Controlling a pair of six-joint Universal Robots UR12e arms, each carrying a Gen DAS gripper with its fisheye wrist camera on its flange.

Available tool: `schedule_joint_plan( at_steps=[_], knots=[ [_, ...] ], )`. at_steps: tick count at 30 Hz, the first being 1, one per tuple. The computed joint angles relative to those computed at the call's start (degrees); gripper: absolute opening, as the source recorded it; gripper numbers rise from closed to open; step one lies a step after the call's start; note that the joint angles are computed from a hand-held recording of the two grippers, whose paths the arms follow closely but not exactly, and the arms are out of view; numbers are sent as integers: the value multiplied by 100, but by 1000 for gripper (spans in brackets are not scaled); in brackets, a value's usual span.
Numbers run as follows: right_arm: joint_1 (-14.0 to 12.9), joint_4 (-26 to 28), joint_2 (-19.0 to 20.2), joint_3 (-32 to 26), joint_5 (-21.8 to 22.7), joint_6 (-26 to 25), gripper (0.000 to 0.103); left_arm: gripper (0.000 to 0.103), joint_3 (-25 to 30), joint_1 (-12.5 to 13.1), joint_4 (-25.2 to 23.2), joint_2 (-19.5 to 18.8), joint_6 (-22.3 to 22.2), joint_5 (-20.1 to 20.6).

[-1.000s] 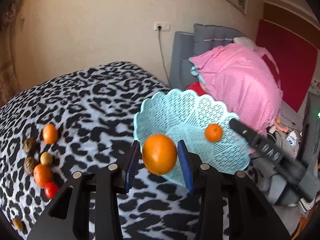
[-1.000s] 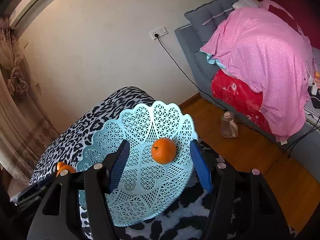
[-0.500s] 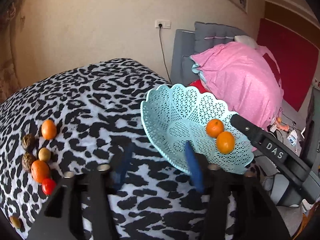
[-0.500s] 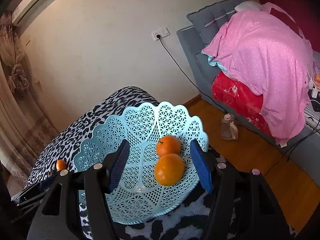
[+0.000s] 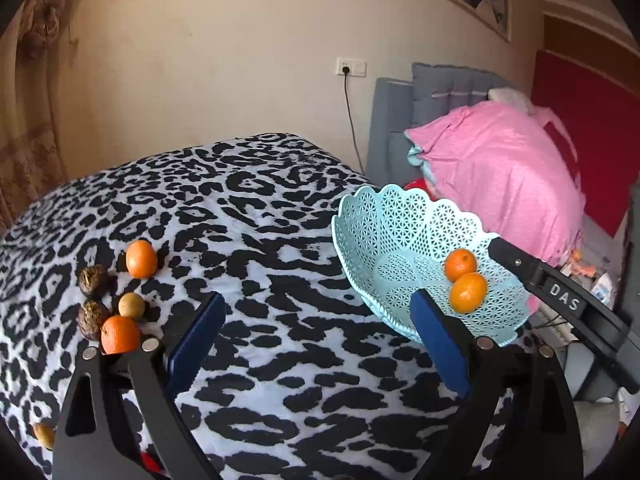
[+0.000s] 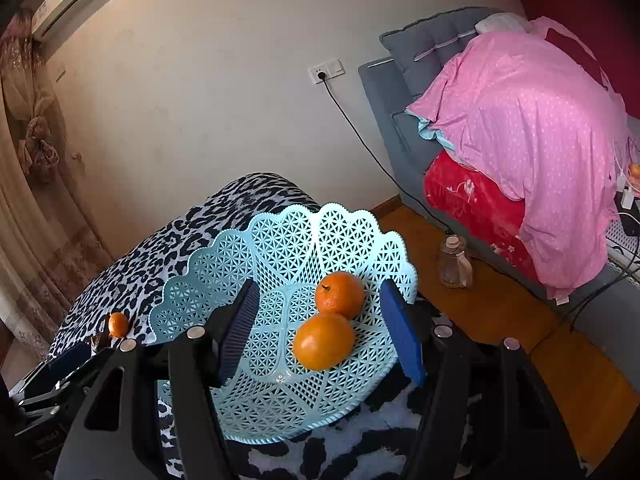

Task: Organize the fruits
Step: 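Move both tools back toward the remaining fruits on the cover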

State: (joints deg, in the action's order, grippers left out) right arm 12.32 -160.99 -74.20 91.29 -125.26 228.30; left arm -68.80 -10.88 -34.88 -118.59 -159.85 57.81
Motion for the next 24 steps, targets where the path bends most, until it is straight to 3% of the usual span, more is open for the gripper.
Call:
schedule_joint_plan(
  at_steps=[4,8,14,24],
  knots=[
    [7,184,-26,2,-147,248,65,93,-65,131,75,25,-272,-319],
    [31,417,-68,31,-460,701,73,93,-99,200,209,52,-395,-297],
    [-132,453,-118,42,301,617,73,93,-110,324,275,65,-553,-272],
    [-60,310,-115,-19,755,466,79,93,-96,583,520,38,-1094,-139]
  ],
)
